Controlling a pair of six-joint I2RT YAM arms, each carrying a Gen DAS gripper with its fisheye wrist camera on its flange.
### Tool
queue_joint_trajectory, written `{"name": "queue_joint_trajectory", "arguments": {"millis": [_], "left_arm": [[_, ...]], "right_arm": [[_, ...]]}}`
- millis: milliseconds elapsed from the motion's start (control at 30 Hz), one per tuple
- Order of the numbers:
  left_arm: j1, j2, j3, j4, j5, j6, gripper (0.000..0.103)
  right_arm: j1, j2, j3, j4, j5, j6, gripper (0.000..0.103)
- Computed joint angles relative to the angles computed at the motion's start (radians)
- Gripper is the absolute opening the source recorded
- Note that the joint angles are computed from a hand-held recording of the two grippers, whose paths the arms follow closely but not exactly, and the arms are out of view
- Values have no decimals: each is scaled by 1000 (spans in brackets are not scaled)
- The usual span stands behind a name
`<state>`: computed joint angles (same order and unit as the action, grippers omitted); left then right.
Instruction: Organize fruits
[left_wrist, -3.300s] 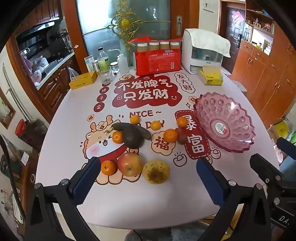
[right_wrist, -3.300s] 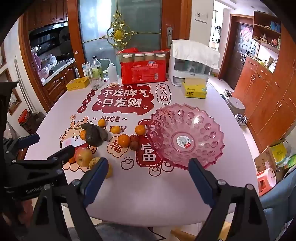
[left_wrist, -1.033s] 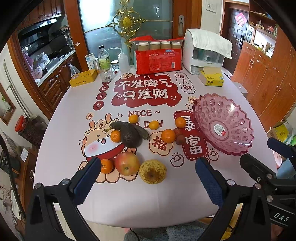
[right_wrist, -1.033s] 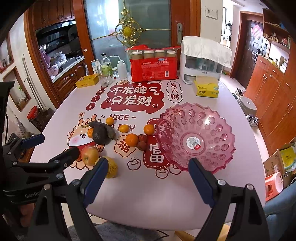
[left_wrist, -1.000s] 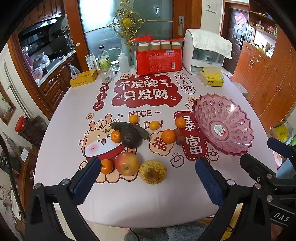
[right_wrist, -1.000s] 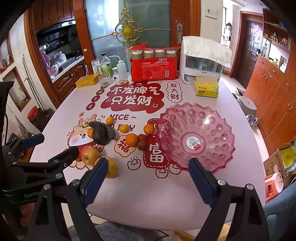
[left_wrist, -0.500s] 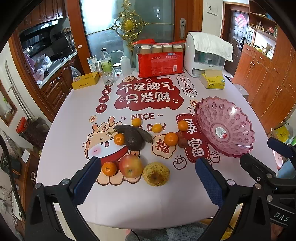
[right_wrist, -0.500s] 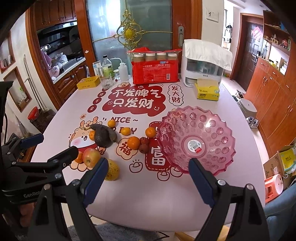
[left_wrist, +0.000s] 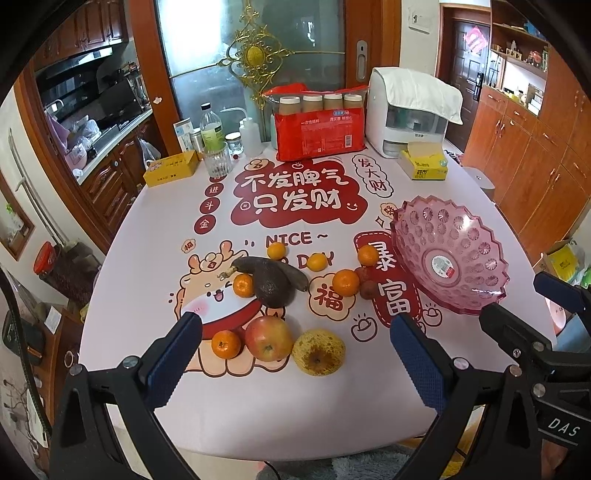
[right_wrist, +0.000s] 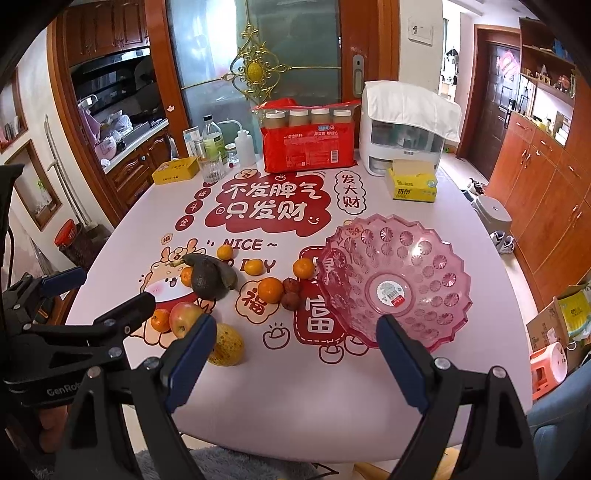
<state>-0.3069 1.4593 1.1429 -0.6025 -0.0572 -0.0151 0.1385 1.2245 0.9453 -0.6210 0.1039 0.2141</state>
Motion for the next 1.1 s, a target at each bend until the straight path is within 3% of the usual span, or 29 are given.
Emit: {"name": "queue_joint_trajectory", "arguments": {"millis": [500,1100], "left_arm": [[135,32,61,-12,88,119,101],[353,270,205,-5,208,335,101]], "right_arm": [[100,81,97,9,45,78,89],[192,372,227,43,78,271,89]]}}
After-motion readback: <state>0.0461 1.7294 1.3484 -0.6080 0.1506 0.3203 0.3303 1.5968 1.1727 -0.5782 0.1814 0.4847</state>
